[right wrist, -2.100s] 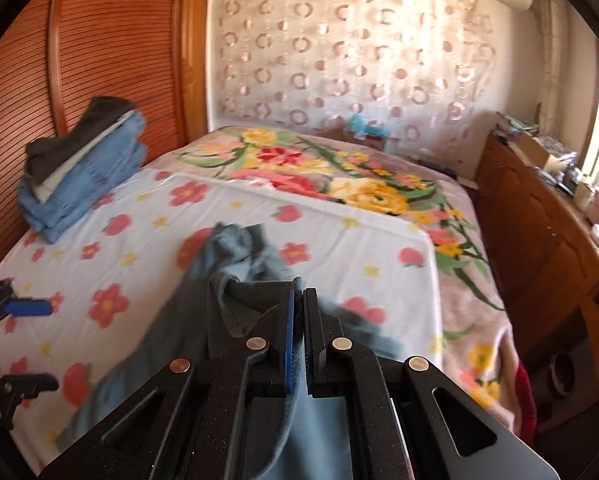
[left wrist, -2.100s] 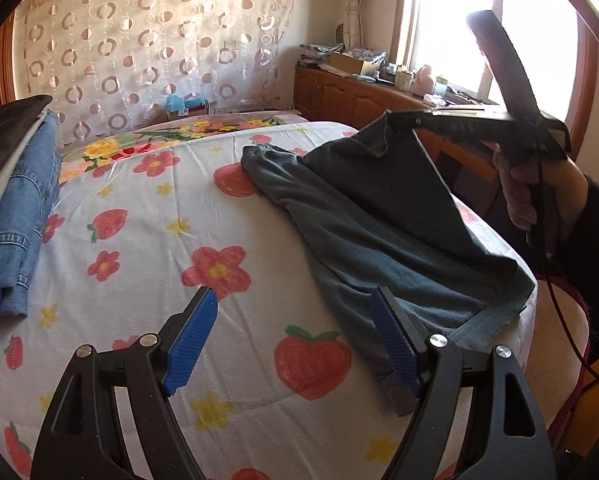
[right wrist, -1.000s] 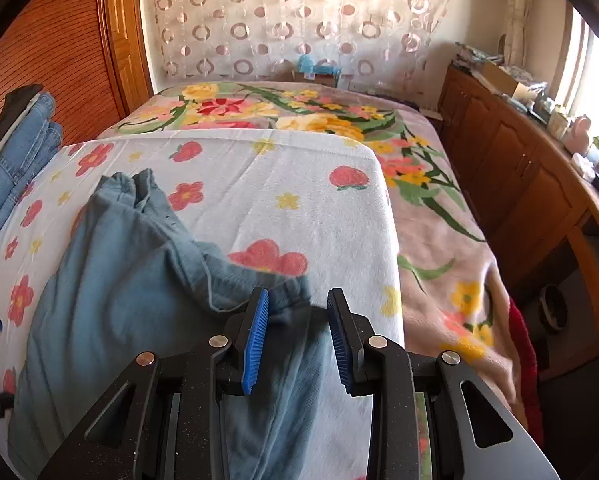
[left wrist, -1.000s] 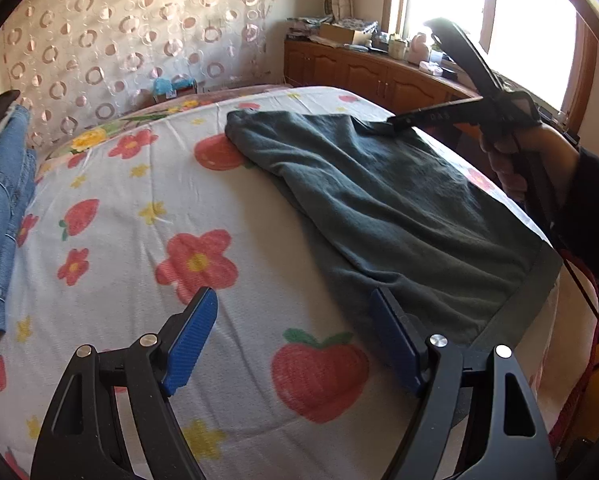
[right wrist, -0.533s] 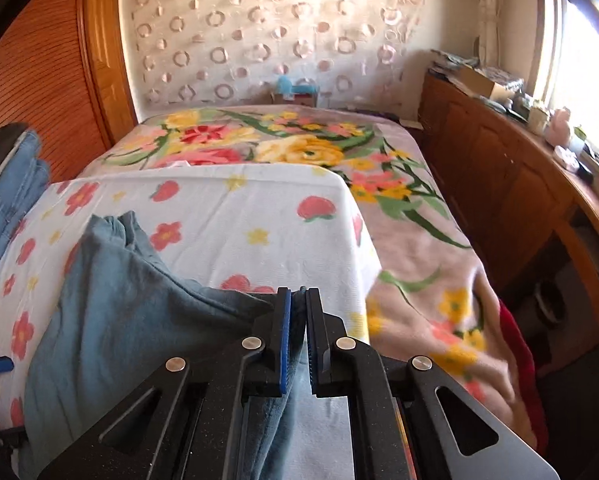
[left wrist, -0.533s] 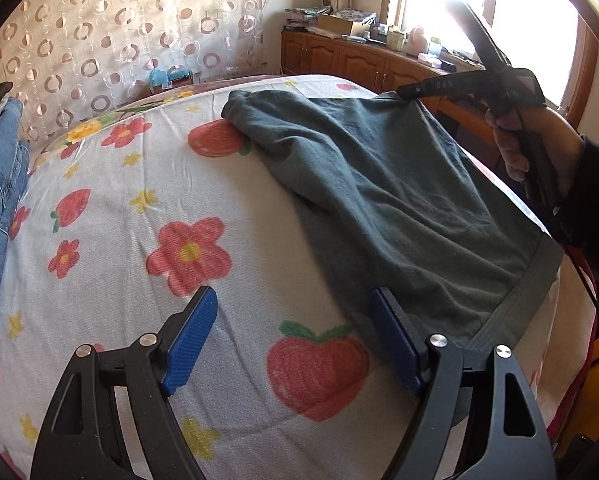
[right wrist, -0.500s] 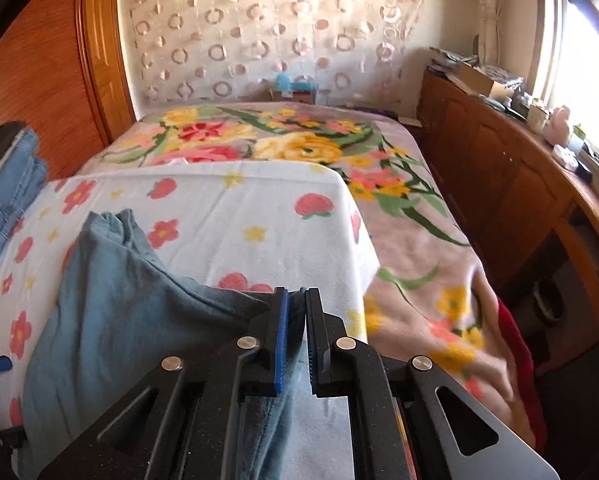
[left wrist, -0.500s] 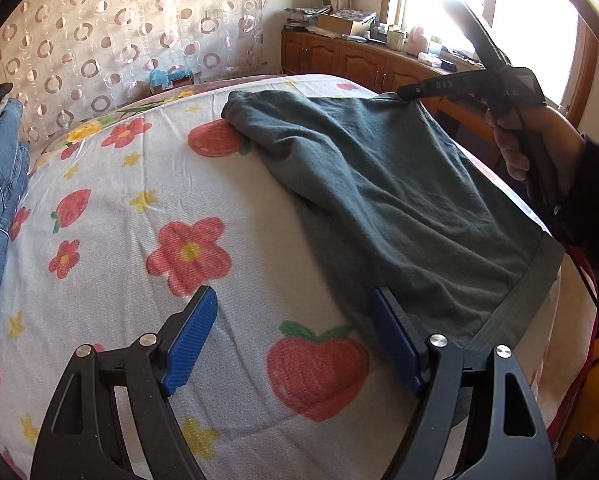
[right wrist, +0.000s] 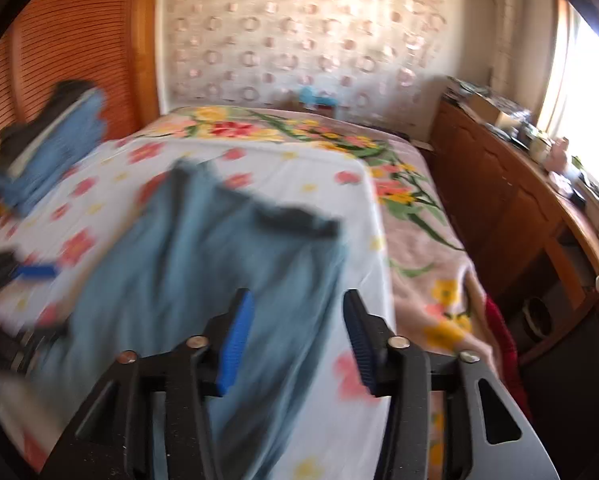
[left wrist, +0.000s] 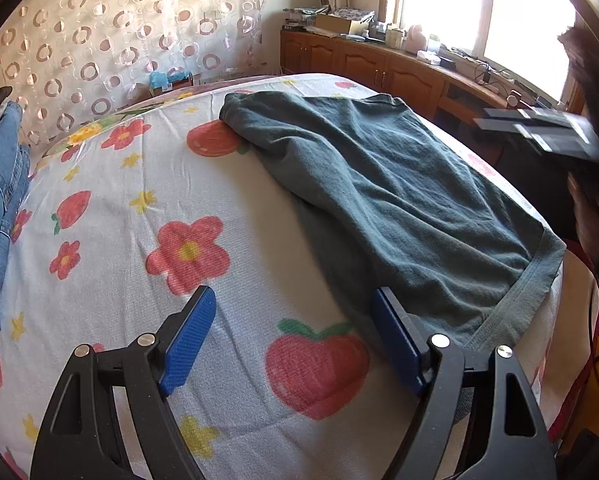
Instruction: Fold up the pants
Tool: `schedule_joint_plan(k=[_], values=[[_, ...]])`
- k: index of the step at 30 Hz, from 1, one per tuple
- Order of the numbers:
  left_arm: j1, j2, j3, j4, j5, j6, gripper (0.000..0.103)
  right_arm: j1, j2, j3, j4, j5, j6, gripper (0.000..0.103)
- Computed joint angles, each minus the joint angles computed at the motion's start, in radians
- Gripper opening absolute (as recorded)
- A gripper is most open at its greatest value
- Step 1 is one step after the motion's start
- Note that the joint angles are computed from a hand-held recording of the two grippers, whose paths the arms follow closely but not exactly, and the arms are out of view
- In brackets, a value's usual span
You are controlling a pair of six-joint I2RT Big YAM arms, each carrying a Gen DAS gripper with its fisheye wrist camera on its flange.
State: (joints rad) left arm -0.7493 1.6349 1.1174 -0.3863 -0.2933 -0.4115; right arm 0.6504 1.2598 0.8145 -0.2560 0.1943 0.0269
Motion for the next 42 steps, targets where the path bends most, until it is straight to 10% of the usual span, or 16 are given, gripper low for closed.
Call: schedule_joint_plan(k=[19,28,33,42], values=[[-0.037,-0.115,-0.043,0.041,-0.045,0.014,0.081,0.089,-0.374,-0.249,-0.109,0.029,0.184,0.052],[-0.089,-0.134,-0.081,0.062,-0.030,0.006,0.081,0.125,-0.381,-0.257,-0.125,0.040,0.251,0.052],[-0.094,-0.116,-0.105,0.082,0.037,-0.023,0.063,0.117,-0.377,-0.271,-0.102,-0.006,0.272,0.051],[-0.101,-0.082,-0.108,0.101,0.112,-0.040,0.035,0.094,-0.329,-0.262,-0.089,-0.048,0.286,0.019]])
